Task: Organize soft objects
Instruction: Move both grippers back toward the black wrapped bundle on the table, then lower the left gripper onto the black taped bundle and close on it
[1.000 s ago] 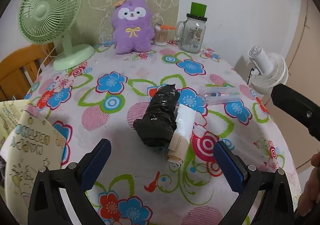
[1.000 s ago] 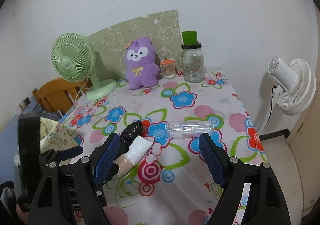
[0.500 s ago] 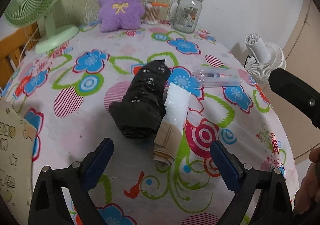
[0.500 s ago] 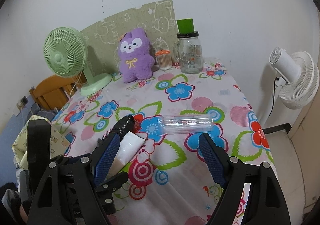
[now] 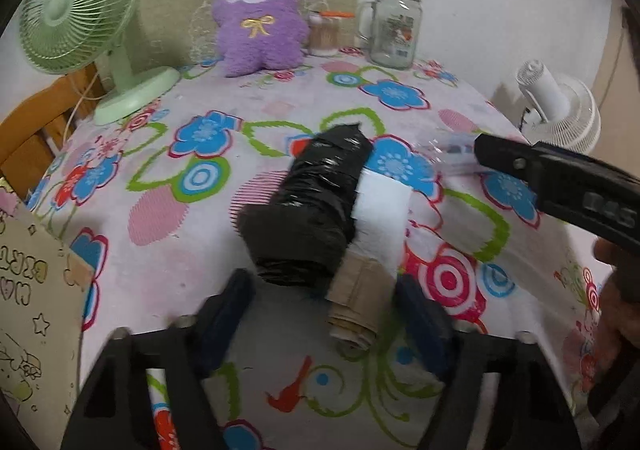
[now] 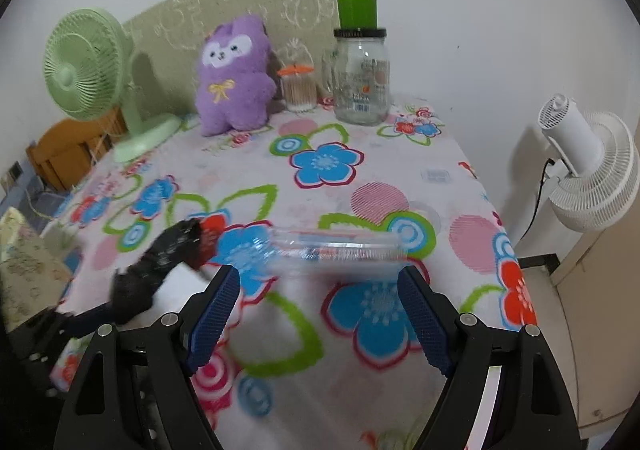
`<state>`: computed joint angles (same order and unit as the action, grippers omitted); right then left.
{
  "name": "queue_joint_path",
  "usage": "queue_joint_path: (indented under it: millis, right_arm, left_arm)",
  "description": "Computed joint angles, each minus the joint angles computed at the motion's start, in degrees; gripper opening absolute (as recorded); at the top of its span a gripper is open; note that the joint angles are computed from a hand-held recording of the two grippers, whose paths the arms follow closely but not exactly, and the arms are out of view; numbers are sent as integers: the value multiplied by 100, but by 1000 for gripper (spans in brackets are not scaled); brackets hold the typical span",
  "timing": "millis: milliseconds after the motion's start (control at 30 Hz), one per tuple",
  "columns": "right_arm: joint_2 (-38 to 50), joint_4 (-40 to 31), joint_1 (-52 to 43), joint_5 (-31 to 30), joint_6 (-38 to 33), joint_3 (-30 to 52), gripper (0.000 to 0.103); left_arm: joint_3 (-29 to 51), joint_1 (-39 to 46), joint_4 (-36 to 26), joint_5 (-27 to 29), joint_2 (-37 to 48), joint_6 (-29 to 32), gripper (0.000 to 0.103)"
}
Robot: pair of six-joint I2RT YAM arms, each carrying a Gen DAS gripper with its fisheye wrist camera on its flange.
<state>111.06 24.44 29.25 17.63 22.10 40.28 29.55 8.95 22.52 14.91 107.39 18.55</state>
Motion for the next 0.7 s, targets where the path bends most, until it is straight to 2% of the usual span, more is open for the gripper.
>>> queue_joint_path:
  millis: [33, 100, 233, 433, 600, 700]
  right_arm:
    - [146, -4, -71, -51, -75, 131, 83]
    - [432, -123, -157, -36, -180, 420, 83]
    - [804, -548, -211, 26, -281, 908, 83]
    - [996, -824, -209, 97, -400, 1254, 83]
    - [893, -706, -129, 361, -525, 1166, 84]
    - [922, -706, -175, 164, -451, 1191, 88]
  left_arm:
    - [50, 51, -52, 21, 4, -11, 50]
    - [145, 143, -193, 126, 1, -18, 36]
    - [331, 296, -516, 350, 20, 39, 24]
    - [327, 279, -539, 419, 16, 84, 16]
    - [405, 283, -696, 502, 28, 92, 11]
    - [408, 306, -747, 580, 18, 109, 7]
